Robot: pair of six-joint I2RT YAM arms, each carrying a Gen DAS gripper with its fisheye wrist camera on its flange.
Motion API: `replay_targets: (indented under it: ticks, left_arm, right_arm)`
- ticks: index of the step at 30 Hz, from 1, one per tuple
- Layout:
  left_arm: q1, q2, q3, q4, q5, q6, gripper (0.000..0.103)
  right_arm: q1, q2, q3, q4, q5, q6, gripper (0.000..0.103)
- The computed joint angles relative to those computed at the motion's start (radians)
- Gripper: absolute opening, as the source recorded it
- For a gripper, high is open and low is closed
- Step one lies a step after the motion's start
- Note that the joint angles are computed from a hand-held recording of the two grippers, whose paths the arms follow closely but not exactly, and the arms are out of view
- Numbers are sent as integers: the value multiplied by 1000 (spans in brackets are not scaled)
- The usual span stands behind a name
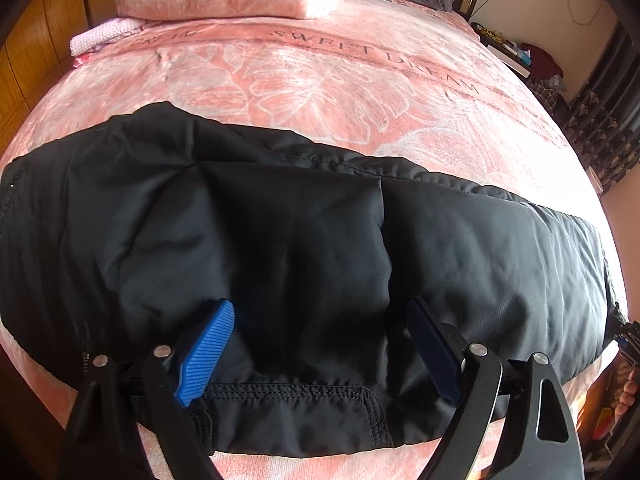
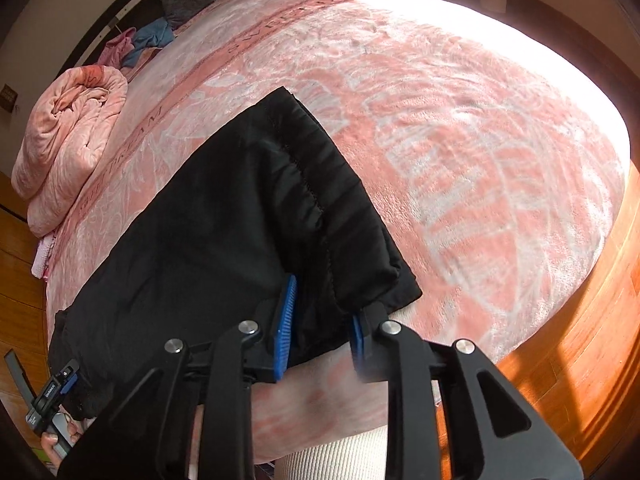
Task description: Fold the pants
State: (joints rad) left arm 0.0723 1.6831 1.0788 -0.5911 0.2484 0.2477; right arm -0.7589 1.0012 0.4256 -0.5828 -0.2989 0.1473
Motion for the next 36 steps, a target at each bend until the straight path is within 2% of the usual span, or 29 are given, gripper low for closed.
replay_targets:
  ticks: [1,2,4,6,9,11,15,20,24,27,30,33,36]
  left_arm:
    - [0,2,1,0,0,0,89]
    - [0,4,4,-2,2,1,89]
    - [9,7,10,-9,16,4,89]
    - [20,5,11,-12,26,8,89]
    - [43,0,9,-17,45,25,89]
    - [57,-1,8,-17,55,30,89]
    - [77,-7,4,-16,71,51,89]
    - [97,-27,-21,-6,93,78,89]
    - [107,-35,-43,10,101,94,89]
    - [105,-40,-53,18,102,103,90]
    - [99,-35,-50,13,104,120,94]
    - [95,-23,-31,-9,98,147,94]
    - [111,-9,4,-19,90,157,94]
  right_arm:
    - [11,-6,5,-10,14,-1,27]
    - [29,-18,14,-27,42,1,34]
    - [54,-54,32,-62,88,8,37]
    - [95,-104,52,-109,191,44,49]
    - [172,-169,88,-148,354,55,50]
    - [194,-180,116,-152,362,45,51]
    - [332,-94,195,-100,259,29,51]
    - [595,247,415,9,86,29,53]
    - [802,574,715,4,45,-34,54]
    - [921,851,1021,-96,-37,-115,54]
    - [1012,1127,1363,-249,-89,-172,53]
    - [1073,1368,1695,-418,-144,-204,46]
    - [1117,1540,1941,-535,-135,-221,44]
